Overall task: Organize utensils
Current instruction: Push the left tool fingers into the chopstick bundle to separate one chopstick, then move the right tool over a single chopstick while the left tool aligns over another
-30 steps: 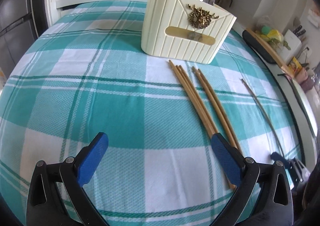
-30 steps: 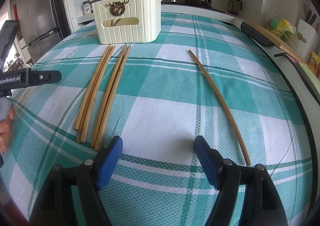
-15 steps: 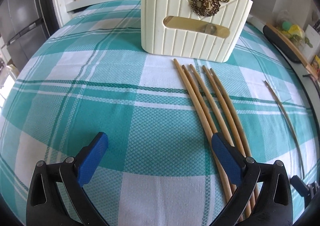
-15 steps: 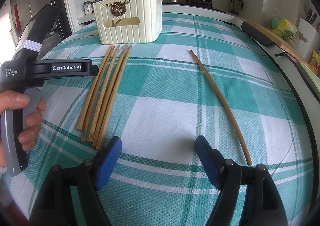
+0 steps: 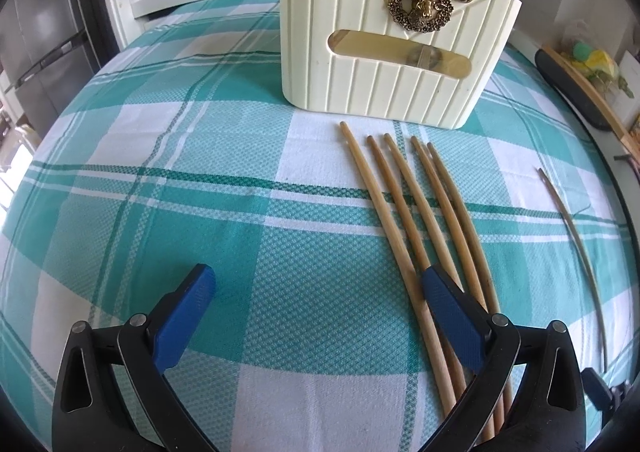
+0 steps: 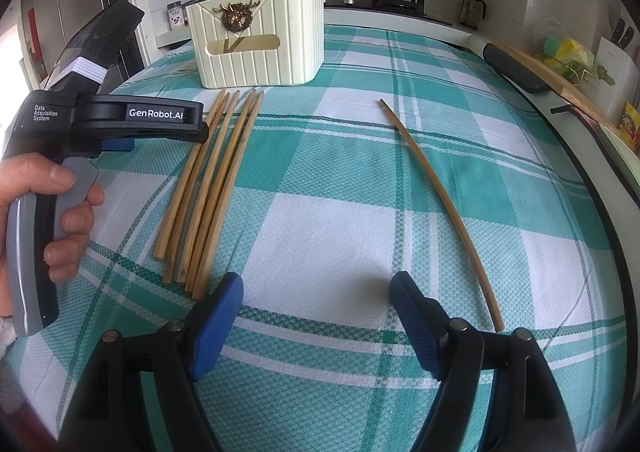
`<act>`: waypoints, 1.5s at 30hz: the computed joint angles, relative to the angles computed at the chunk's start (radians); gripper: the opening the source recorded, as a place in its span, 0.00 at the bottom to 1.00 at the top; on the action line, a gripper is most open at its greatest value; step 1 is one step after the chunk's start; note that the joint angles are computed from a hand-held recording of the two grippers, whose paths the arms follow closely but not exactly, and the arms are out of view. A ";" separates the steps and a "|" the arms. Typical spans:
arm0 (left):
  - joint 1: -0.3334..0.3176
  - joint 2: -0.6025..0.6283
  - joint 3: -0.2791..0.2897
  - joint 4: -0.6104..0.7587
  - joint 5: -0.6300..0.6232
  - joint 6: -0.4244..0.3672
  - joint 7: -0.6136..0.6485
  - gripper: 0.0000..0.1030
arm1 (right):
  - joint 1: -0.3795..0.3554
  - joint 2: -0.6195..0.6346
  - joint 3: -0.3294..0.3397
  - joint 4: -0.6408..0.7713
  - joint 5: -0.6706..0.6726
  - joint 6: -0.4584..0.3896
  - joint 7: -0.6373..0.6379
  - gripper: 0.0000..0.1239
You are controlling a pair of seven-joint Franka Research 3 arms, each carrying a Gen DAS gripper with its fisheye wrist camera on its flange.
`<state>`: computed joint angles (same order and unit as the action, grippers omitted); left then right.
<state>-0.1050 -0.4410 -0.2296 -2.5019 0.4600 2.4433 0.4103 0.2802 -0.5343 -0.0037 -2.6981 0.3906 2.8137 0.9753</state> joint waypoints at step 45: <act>-0.087 -0.487 0.104 -0.323 -0.206 -0.142 0.513 0.95 | -0.186 0.212 -0.035 0.327 -0.162 -0.374 -0.059 0.65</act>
<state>-0.1917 -0.9282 -0.1260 -2.8251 0.2537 2.3016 0.9233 0.0937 -0.3223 -0.0384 -2.3712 0.2285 2.4394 0.9163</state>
